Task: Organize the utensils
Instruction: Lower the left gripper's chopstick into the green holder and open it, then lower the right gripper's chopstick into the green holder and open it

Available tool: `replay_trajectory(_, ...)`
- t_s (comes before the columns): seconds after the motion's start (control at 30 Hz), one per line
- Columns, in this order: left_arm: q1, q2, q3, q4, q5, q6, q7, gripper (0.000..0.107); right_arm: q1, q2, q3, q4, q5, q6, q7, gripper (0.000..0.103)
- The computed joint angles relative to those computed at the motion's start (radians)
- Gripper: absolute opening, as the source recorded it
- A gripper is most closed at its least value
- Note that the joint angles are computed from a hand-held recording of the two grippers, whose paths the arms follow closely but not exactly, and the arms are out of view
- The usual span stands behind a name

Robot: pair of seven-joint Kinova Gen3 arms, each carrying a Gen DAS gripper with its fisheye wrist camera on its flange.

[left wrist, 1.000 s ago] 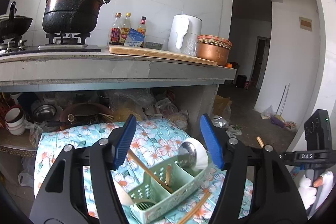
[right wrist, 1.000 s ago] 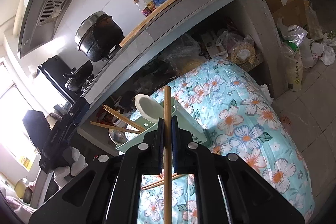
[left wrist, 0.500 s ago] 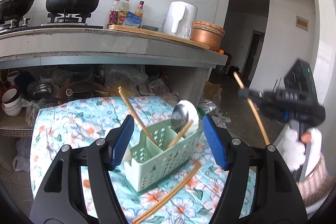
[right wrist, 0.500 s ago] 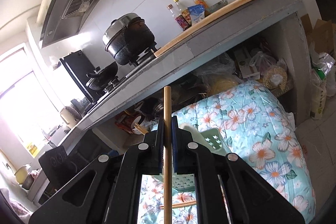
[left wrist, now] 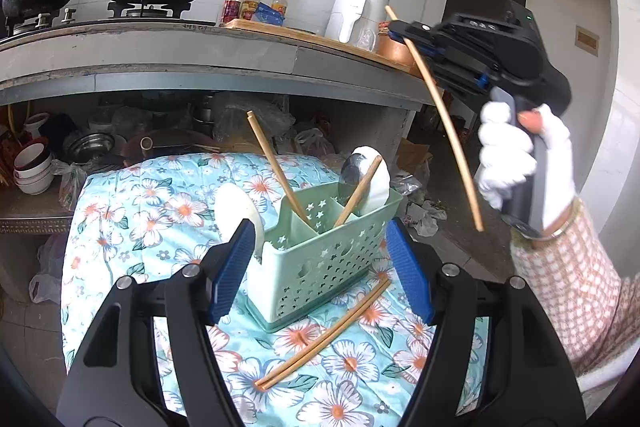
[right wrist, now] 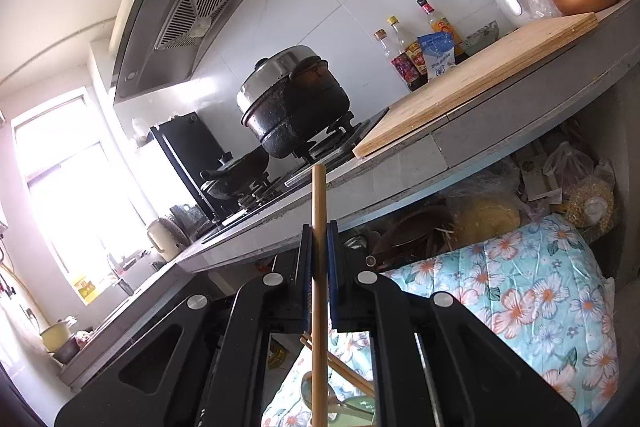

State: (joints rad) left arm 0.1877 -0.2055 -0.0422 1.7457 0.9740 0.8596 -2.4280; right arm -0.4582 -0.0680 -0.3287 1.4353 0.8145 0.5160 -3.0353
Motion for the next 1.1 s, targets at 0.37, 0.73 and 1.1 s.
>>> replay_trajectory(0.37,-0.009,-0.012,-0.015,0.023,-0.003,-0.013,0.029,0.064,-0.087,0.146,0.1,-0.185,-0.033,0.076,0.197,0.007)
replay_trajectory(0.73,-0.023,-0.006,-0.026,0.031,0.007,-0.003,0.027,0.064,-0.212,0.249,0.203,-0.335,-0.13,0.279,0.414,0.007)
replay_trajectory(1.1,-0.032,-0.001,-0.023,0.033,0.024,0.008,0.012,0.064,-0.262,0.234,0.23,-0.314,-0.088,0.316,0.408,0.008)
